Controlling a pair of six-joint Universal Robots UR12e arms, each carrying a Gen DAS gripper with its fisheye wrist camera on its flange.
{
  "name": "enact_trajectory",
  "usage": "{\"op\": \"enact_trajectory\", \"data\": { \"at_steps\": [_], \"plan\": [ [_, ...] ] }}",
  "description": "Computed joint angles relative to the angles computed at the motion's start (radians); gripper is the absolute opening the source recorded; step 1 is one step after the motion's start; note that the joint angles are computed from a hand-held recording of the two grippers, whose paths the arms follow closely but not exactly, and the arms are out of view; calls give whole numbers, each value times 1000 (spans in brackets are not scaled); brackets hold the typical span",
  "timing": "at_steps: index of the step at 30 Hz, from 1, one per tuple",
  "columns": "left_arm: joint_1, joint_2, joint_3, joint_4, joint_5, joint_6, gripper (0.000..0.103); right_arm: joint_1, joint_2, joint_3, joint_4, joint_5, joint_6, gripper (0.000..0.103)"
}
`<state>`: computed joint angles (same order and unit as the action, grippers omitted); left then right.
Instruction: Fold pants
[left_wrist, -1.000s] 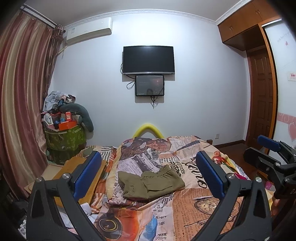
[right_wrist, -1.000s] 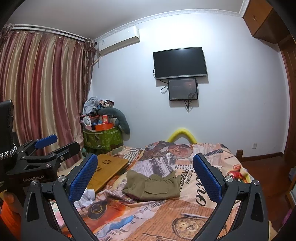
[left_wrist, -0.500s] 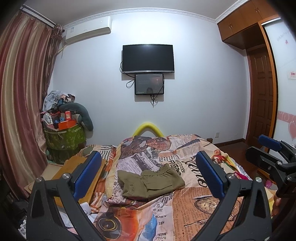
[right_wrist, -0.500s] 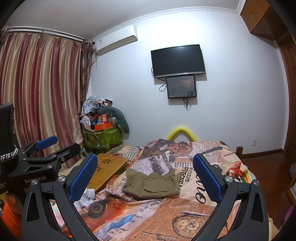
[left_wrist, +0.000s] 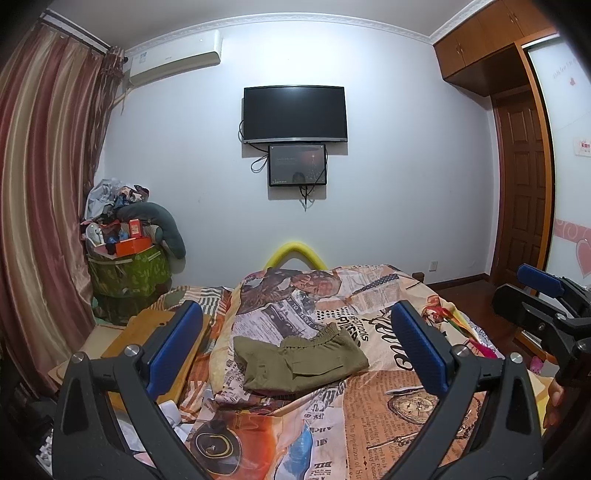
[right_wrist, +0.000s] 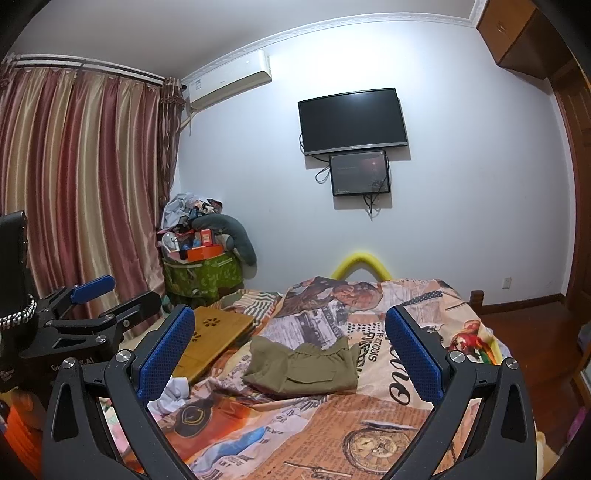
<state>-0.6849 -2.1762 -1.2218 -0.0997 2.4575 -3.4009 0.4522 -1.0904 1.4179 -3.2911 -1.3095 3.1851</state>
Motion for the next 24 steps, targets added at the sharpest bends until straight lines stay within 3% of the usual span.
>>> {"op": "enact_trajectory", "data": {
  "at_steps": [24],
  "plan": [
    [10, 24, -35, -6, -41, -28, 103, 4, -3, 2, 11, 5, -13, 102]
  ]
}}
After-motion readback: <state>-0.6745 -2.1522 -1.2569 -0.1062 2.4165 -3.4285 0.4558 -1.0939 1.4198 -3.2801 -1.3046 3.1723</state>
